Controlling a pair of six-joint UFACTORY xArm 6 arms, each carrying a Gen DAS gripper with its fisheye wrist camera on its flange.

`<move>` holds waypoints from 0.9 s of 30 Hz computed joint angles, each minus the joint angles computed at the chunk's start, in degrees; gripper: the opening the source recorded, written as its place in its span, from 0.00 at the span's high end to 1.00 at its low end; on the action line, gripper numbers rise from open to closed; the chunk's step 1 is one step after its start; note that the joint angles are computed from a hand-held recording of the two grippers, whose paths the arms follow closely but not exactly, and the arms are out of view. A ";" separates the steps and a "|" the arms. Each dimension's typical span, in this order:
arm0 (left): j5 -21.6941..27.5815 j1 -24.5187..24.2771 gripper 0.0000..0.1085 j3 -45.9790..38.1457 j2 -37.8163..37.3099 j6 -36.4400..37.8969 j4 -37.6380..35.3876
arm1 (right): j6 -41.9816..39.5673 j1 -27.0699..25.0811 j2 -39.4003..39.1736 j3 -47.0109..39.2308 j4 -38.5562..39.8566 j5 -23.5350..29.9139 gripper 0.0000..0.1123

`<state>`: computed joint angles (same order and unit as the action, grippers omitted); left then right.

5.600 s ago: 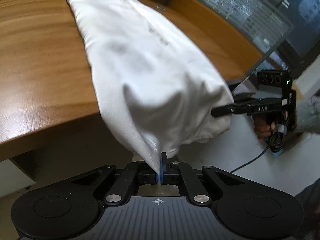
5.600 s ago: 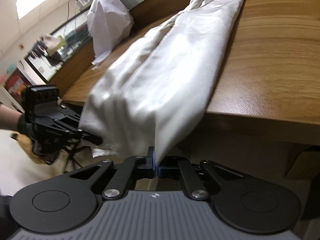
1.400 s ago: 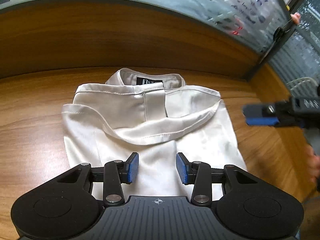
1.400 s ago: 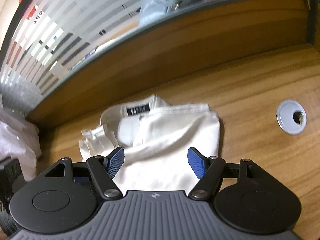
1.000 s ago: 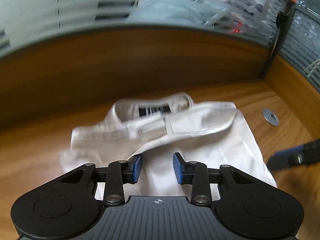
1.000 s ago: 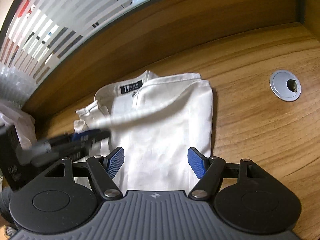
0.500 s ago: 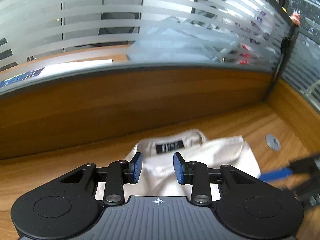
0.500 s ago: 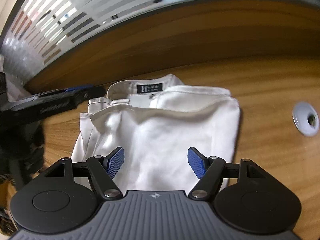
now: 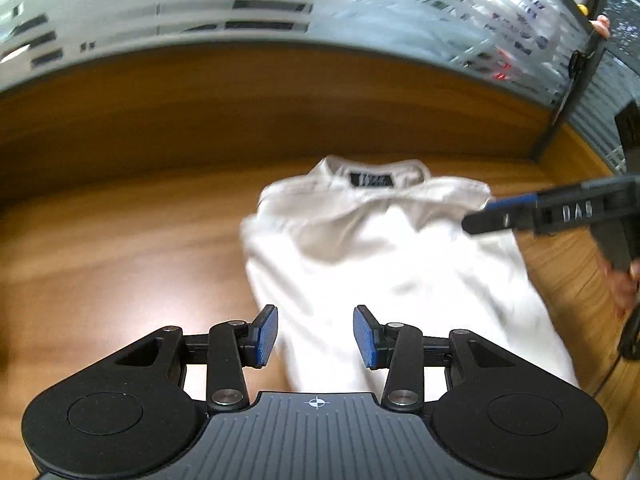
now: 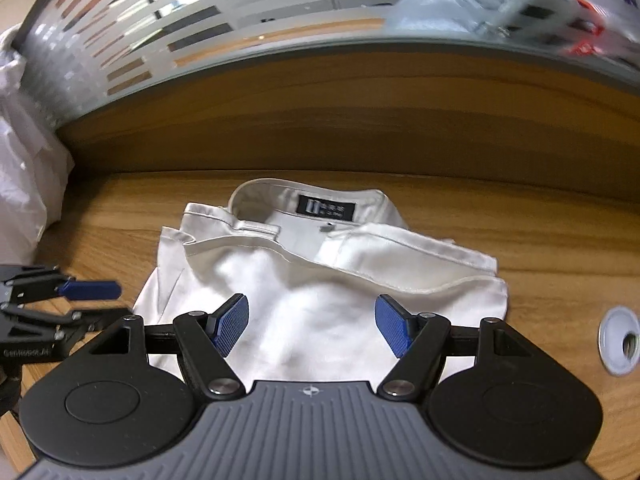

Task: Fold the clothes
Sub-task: 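Lift both grippers away from the folded shirt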

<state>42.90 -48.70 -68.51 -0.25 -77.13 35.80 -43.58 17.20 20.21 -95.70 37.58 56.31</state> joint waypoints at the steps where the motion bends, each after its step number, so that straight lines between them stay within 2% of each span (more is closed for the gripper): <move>1: 0.67 -0.48 0.59 0.70 -0.61 -1.10 0.05 | -0.66 0.18 0.16 -0.28 0.16 0.14 0.33; 9: 2.77 -3.33 0.59 5.30 -5.00 -9.35 2.34 | -3.26 4.84 2.73 -2.68 0.64 -0.40 0.33; 14: 2.75 -4.82 0.59 7.99 -7.98 -10.81 3.93 | -2.03 8.02 5.74 -4.10 -2.28 -3.69 0.35; 16: 0.99 -5.15 0.59 10.07 -9.70 -11.38 3.93 | -1.56 8.65 6.67 -4.84 -4.01 -4.54 0.35; 20: -2.83 -6.03 0.56 13.62 -12.37 -10.74 3.65 | -3.46 7.68 5.59 -5.22 -2.21 -3.30 0.35; 22: -5.23 -6.36 0.52 15.05 -13.16 -10.35 3.30 | -4.65 6.55 3.67 -4.36 -1.22 -2.02 0.35; 27: -10.48 -7.28 0.52 17.70 -13.64 -8.29 1.35 | -6.82 2.64 -3.64 1.26 -0.14 1.49 0.32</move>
